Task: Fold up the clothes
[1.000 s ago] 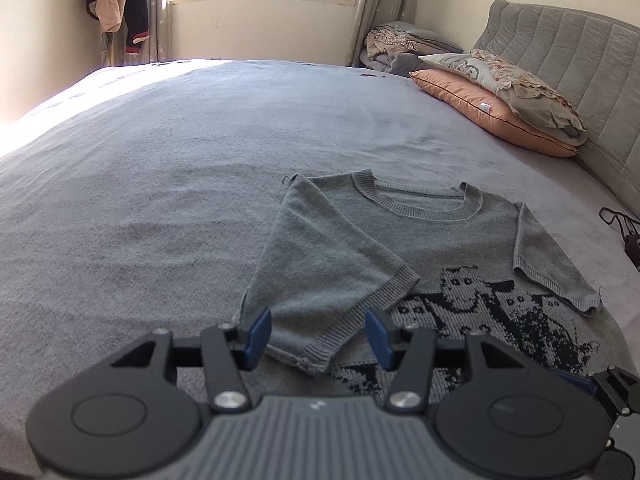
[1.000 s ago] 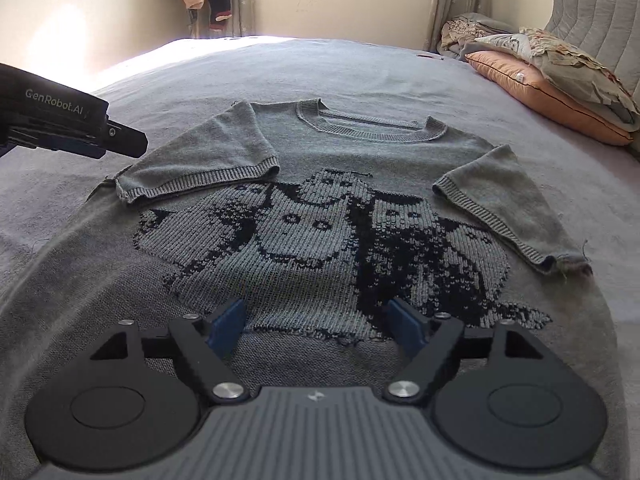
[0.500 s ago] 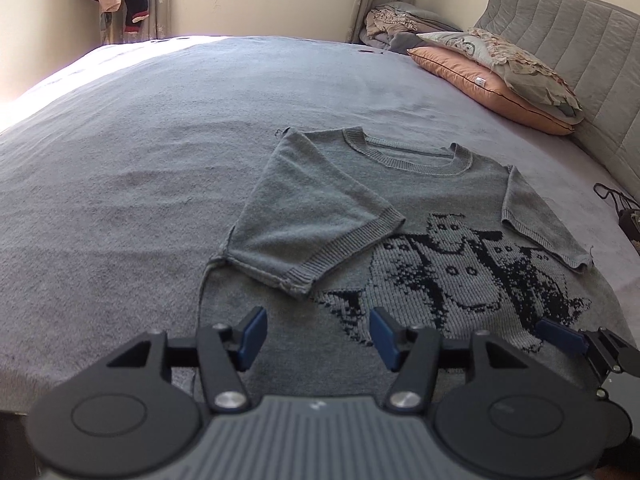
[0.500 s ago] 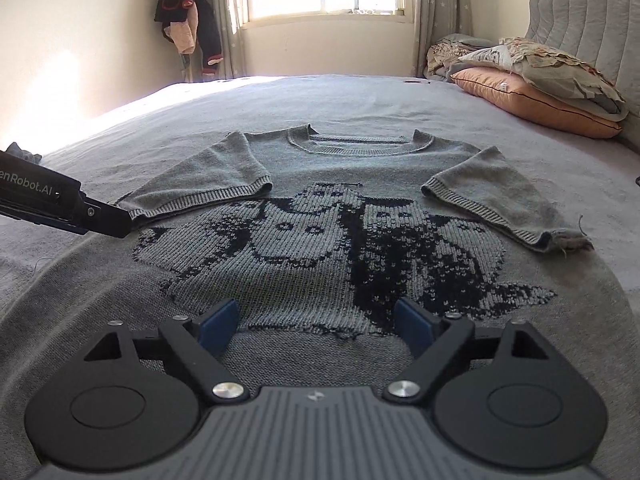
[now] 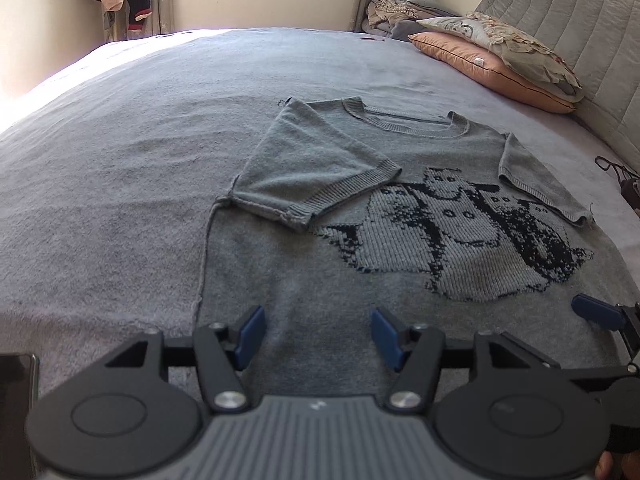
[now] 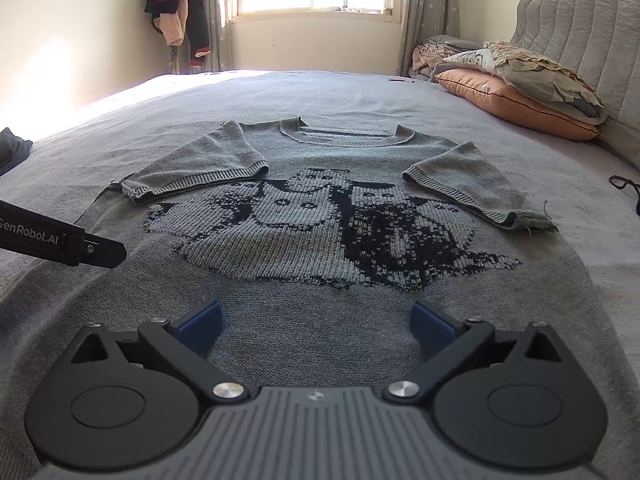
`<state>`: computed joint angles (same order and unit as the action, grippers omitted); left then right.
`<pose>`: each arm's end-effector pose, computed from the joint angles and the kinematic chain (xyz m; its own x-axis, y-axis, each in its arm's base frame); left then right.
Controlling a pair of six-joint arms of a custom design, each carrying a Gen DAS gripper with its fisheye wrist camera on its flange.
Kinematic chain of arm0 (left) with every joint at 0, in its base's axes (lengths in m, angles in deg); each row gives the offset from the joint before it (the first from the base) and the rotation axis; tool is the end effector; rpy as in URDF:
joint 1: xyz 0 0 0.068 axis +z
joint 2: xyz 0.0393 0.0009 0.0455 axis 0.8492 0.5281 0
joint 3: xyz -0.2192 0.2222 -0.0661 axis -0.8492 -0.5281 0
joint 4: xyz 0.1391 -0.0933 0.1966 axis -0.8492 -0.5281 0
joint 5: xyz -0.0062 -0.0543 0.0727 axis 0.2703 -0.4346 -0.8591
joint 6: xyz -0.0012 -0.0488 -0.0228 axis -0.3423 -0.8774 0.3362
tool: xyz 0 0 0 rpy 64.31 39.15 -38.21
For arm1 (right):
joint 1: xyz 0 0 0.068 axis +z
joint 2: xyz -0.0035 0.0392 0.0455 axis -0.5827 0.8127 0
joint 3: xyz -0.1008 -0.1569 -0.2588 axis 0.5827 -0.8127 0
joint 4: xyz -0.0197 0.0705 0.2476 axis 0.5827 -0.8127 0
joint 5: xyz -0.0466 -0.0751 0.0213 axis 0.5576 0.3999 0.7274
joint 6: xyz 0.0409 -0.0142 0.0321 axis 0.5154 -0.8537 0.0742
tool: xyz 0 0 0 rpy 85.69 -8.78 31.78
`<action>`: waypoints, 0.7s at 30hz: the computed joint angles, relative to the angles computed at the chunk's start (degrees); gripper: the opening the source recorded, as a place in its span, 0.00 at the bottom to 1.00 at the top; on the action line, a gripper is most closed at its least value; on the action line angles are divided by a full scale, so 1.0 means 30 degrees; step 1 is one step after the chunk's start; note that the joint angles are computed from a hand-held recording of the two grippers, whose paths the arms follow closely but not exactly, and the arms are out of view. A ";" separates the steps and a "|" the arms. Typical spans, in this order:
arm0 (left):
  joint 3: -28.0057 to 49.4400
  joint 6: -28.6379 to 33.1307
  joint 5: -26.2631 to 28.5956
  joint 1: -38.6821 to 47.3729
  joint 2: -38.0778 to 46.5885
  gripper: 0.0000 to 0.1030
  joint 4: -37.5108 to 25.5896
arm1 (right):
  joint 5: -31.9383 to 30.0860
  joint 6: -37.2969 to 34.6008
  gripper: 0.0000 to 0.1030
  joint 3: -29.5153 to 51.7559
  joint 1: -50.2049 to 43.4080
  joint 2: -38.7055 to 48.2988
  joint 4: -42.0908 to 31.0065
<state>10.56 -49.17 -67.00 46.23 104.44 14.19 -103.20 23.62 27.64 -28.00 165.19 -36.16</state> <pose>0.2847 -0.0487 0.1780 -0.6643 -0.2777 -0.6940 -0.3201 0.9447 -0.0716 0.3512 0.0591 0.1436 -0.4816 -0.3014 -0.8229 -0.5246 0.8513 -0.0048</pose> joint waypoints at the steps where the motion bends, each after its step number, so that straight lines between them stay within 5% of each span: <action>1: -0.0355 -0.0200 -0.0176 -0.0249 -0.0213 0.61 0.0117 | 0.0064 -0.0028 1.00 -0.0205 0.0003 -0.0122 0.0095; 13: -0.4829 -0.3306 -0.2872 -0.3240 -0.4091 0.64 0.0245 | -0.0490 -0.0460 1.00 -0.3479 -0.1249 -0.2459 0.0054; 19: -0.6438 -0.6806 -0.4452 -0.5788 -0.7447 0.64 -0.2053 | -0.2346 -0.4017 0.99 -0.2649 -0.4235 -0.5237 -0.7128; 21: -0.6845 -0.8172 -0.4701 -0.6331 -0.8896 0.63 -0.3208 | -0.3150 -0.4908 0.92 -0.2303 -0.6053 -0.6077 -0.8774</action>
<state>-9.98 -73.69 -81.10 27.23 77.75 4.56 -112.65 8.89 20.73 -46.16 146.96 -62.49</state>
